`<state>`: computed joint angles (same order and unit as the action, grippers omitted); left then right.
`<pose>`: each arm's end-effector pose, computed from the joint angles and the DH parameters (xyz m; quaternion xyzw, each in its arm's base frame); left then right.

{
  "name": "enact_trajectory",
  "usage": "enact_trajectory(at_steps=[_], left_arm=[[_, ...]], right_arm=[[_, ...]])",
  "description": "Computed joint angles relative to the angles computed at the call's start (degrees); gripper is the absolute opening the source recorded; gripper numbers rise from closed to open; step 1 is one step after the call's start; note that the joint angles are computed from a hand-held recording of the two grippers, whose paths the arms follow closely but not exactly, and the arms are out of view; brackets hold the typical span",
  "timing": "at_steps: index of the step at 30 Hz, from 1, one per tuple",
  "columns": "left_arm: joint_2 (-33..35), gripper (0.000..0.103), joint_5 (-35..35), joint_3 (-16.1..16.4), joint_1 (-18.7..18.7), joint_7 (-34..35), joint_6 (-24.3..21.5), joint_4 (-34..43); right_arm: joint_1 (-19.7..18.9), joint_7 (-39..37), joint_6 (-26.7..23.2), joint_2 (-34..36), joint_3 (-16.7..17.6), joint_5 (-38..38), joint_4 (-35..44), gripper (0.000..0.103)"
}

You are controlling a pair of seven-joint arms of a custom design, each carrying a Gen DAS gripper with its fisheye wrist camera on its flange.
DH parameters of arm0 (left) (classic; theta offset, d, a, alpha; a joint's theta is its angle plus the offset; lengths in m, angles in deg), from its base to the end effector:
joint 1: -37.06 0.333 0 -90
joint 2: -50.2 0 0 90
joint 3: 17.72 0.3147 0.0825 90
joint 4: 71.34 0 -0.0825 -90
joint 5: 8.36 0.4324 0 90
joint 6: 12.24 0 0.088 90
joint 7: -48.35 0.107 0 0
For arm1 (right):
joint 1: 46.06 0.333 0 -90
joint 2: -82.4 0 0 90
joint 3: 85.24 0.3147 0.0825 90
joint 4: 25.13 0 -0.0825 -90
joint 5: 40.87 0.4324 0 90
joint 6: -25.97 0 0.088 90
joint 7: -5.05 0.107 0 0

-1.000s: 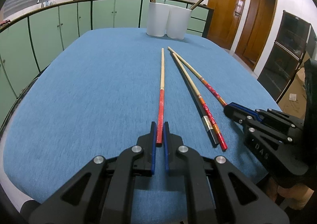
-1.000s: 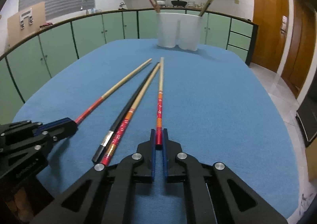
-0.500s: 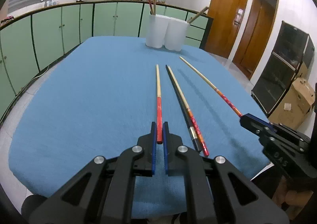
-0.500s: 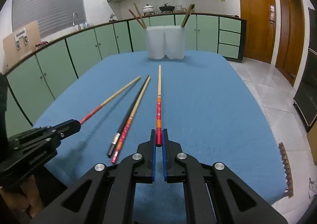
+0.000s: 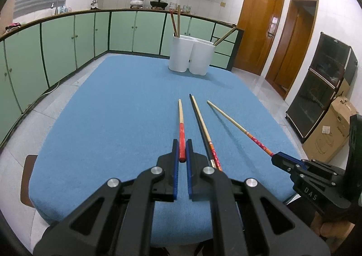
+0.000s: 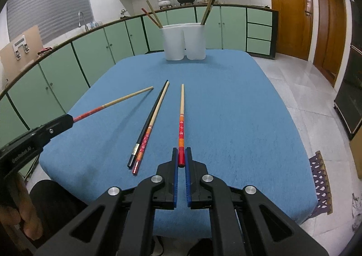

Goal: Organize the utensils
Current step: 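Carry both red-patterned chopsticks to the white holder and drop them in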

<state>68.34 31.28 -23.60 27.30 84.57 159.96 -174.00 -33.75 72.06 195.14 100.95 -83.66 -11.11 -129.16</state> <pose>0.6828 -0.2318 0.4460 -0.6455 0.6184 -0.3748 0.2458 0.7078 0.1392 0.4246 -0.6972 0.5888 -0.1944 0.3599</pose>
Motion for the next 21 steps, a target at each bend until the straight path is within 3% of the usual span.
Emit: enact_trajectory(at_steps=[6,12,21], left_arm=[[-1.6,0.005,2.9,1.4,-0.8,-2.4,1.0,-0.1],[-1.5,0.005,0.3,-1.1,1.3,2.7,0.6,2.5],[1.5,0.005,-10.9,-6.1,4.9,17.7,-3.1,10.3]], right_arm=[[-1.8,-4.8,2.4,-2.4,2.4,4.4,-1.2,0.005],[-1.4,-6.6,1.6,-3.1,2.0,4.9,1.7,0.005],[-0.3,0.0,-8.7,1.1,-1.9,-3.5,15.4,0.005]])
